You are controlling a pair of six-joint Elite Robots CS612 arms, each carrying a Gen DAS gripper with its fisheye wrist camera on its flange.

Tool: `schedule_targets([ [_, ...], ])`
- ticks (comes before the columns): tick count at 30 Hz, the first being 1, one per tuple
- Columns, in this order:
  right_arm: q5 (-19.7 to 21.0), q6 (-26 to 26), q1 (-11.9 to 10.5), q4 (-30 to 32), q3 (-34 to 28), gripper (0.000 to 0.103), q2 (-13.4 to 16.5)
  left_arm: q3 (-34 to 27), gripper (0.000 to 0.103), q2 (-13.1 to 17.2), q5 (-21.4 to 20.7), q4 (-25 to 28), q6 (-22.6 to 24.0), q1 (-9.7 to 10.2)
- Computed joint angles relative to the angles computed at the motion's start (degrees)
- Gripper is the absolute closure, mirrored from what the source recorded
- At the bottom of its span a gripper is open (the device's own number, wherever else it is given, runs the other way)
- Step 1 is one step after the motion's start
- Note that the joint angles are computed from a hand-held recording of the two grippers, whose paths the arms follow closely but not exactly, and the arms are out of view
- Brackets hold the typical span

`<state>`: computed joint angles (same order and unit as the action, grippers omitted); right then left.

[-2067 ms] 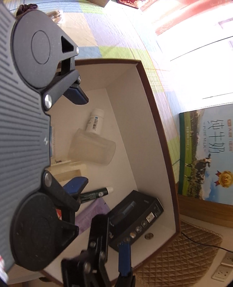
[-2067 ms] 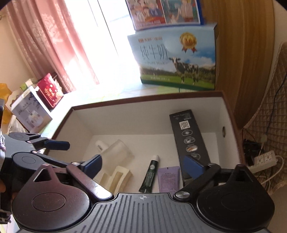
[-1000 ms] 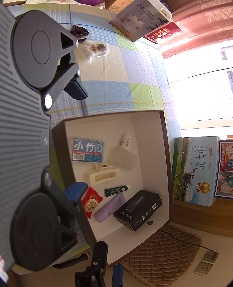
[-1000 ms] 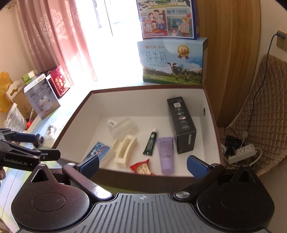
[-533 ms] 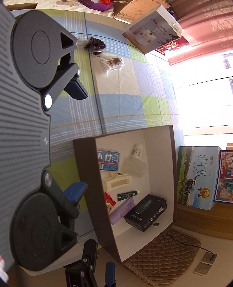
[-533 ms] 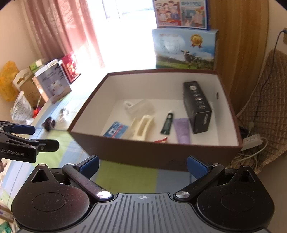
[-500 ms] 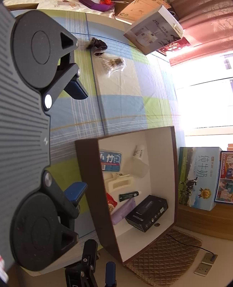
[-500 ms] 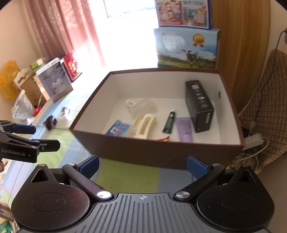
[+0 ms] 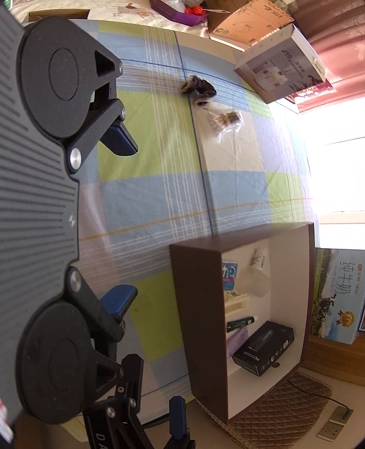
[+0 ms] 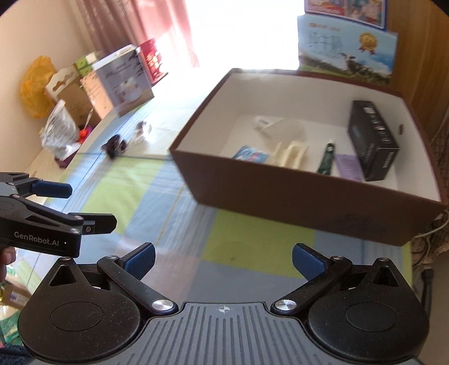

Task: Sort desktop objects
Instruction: 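Withdraw both grippers from the box back over the tablecloth, then move the left gripper toward the dark scrunchie while the right approaches the cotton swab bag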

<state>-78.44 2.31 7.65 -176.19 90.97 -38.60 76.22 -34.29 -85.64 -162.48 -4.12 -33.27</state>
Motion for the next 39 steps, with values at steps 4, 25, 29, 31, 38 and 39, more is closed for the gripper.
schedule_targets([
  [4, -0.34, 0.4, 0.97, 1.06, -1.17, 0.002, 0.68, 0.92, 0.006, -0.48, 0.81, 0.31, -0.8, 0.71],
  [25, 0.55, 2.71, 5.63, 6.41, -8.36, 0.002, 4.64, 4.56, 0.006, -2.09, 4.7, -0.14, -3.96, 4.82],
  [29, 0.48, 3.57, 6.51, 7.33, -10.23, 0.002, 5.72, 4.62, 0.006, -2.02, 4.75, -0.06, -4.16, 5.67],
  [31, 0.29, 4.07, 6.93, 7.59, -11.19, 0.002, 6.29, 4.64, 0.006, -1.97, 4.74, 0.08, -4.23, 6.07],
  [38, -0.05, 5.93, 8.02, 8.21, -14.8, 0.002, 8.51, 3.34, 0.006, -1.05, 4.52, 1.46, -3.77, 7.65],
  [39, -0.2, 6.2, 8.15, 8.47, -15.34, 0.002, 8.81, 3.09, 0.006, -0.88, 4.46, 1.56, -3.61, 7.81],
])
